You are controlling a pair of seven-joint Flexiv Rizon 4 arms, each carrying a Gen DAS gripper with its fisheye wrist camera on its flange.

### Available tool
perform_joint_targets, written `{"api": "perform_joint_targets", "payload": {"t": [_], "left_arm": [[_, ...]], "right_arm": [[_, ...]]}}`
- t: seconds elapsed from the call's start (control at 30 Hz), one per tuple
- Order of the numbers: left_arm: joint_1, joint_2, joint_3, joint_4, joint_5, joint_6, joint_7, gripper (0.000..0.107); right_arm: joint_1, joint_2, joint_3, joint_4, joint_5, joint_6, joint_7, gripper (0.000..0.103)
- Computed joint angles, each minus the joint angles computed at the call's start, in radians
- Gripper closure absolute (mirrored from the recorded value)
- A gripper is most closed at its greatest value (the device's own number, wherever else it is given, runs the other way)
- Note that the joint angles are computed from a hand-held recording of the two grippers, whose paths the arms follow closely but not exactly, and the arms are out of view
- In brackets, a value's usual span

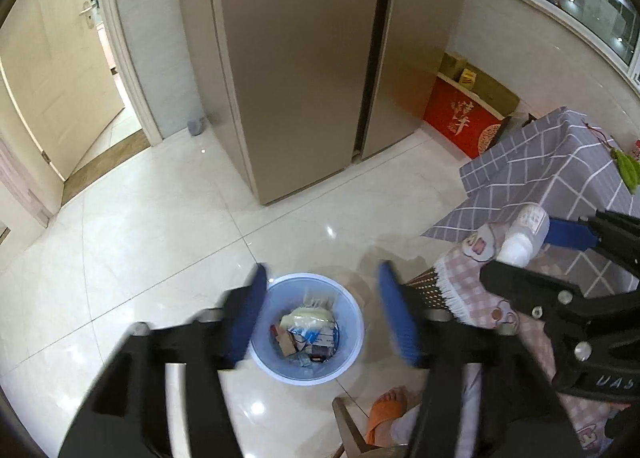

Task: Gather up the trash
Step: 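Carry the tube and eye-drop bottle over to the blue bin, then open both tools over the blue bin to drop the tube and bottle, then move both tools back toward the table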

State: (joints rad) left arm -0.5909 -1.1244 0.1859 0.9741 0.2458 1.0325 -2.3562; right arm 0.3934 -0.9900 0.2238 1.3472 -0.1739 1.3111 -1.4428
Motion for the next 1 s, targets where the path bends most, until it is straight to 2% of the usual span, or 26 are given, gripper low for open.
{"api": "perform_joint_targets", "payload": {"t": [0.3, 0.53, 0.57, 0.63, 0.67, 0.7, 0.77, 1.0], "left_arm": [[0.003, 0.055, 0.011, 0.138, 0.008, 0.017, -0.035, 0.047], [-0.011, 0.127, 0.039, 0.284, 0.032, 0.046, -0.108, 0.041], [-0.016, 0.140, 0.048, 0.307, 0.036, 0.043, -0.124, 0.041], [-0.021, 0.156, 0.055, 0.336, 0.044, 0.037, -0.149, 0.041], [-0.021, 0.162, 0.056, 0.346, 0.047, 0.035, -0.159, 0.041], [-0.021, 0.169, 0.056, 0.358, 0.050, 0.034, -0.169, 0.040], [-0.024, 0.180, 0.059, 0.374, 0.059, 0.031, -0.187, 0.038], [-0.024, 0.196, 0.051, 0.398, 0.081, 0.028, -0.223, 0.038]], "right_arm": [[0.023, -0.026, 0.015, -0.029, 0.002, -0.057, -0.010, 0.042], [0.036, -0.058, 0.058, -0.063, 0.014, -0.077, -0.084, 0.041], [0.039, -0.057, 0.053, -0.058, 0.016, -0.068, -0.100, 0.028], [0.106, -0.047, -0.042, -0.037, 0.017, -0.030, -0.057, 0.015], [0.119, -0.048, -0.072, -0.017, -0.035, 0.009, 0.008, 0.015], [0.119, -0.050, -0.070, -0.019, -0.030, 0.009, 0.007, 0.015], [0.070, -0.062, 0.009, -0.040, -0.015, -0.032, -0.027, 0.015], [0.052, -0.051, 0.036, -0.024, 0.020, -0.033, -0.017, 0.015]]}}
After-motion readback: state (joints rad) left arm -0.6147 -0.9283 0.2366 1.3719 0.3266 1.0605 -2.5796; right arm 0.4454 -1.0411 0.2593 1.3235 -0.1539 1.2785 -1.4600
